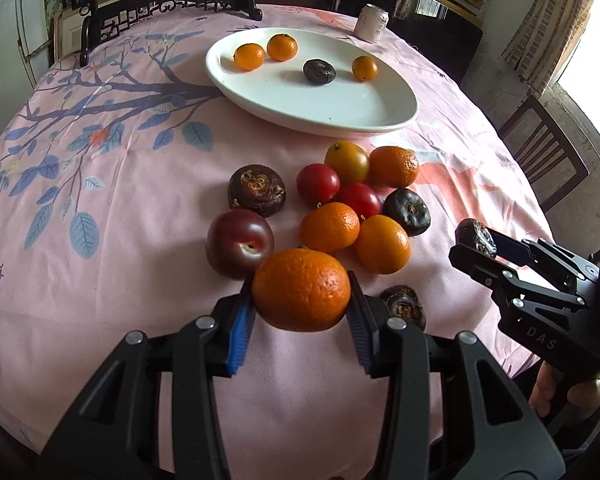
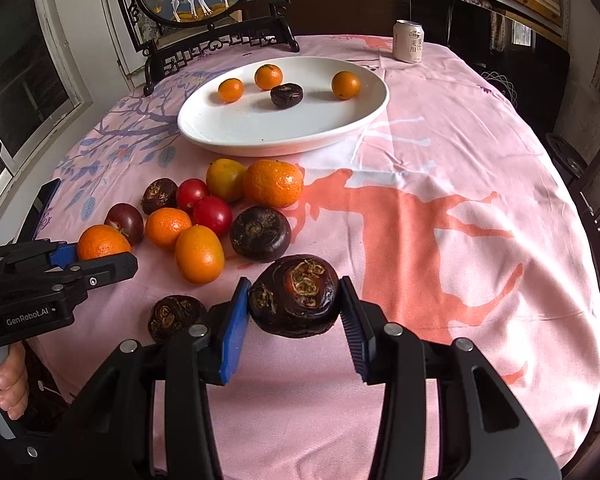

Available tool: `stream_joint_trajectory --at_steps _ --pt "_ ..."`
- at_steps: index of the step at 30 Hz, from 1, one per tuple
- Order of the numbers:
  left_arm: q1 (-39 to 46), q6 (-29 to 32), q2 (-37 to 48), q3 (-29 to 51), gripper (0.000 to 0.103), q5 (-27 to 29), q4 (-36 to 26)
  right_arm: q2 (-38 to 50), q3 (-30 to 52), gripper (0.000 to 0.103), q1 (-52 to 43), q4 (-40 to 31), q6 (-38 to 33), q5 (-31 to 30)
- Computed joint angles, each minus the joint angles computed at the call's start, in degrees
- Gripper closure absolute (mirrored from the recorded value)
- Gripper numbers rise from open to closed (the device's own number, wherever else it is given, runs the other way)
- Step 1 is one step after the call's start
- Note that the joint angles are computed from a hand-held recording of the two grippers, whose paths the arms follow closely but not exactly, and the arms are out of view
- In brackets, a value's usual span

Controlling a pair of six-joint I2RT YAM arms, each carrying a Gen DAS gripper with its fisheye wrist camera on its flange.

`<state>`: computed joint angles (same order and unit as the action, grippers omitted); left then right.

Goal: Organize fruits
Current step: 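Carry both fruits onto the white plate and open both tools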

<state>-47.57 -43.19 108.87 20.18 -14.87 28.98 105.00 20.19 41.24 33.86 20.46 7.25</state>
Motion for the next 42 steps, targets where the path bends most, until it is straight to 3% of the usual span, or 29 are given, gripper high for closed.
stream_joint_trajectory --at_steps 8,14,19,28,35,37,38,39,42 --pt "2.91 3.13 -6.67 -2.25 0.06 0.52 -1.71 -2.37 2.5 0.059 0.97 -4.13 -1.05 0.16" --pt "10.3 10.31 -11.12 2.13 0.06 4.12 -8.34 -4.03 7.61 0.059 0.16 -9.57 -4.17 -1.35" --pt "19.27 18.27 -7.0 16.59 0.06 8.2 -18.43 -1.84 19.46 0.059 -3.83 -16.56 -10.73 -5.97" --pt "26.5 21.79 17.48 52.57 0.06 12.18 -34.26 19.12 51.38 0.059 -9.94 -29.09 -20.43 -4.83" --pt "27.61 22.11 25.4 63.77 0.059 13.68 -37.97 28.23 64.88 0.058 -12.94 -35.53 -21.56 -8.63" --pt "27.93 21.85 25.56 64.42 0.056 14.4 -37.75 29.12 66.19 0.05 -13.17 -36.09 -21.59 -8.57" --pt "28.07 21.49 24.96 63.84 0.041 14.37 -36.85 28.95 65.87 0.039 -13.11 -35.53 -21.33 -7.65" --pt "28.16 21.26 23.94 62.69 0.03 14.11 -35.61 28.28 64.7 0.039 -13.04 -34.3 -21.22 -6.79" --pt "28.07 22.38 18.69 56.93 0.03 13.97 -32.21 25.26 61.59 0.039 -12.9 -34.59 -21.81 -5.59"
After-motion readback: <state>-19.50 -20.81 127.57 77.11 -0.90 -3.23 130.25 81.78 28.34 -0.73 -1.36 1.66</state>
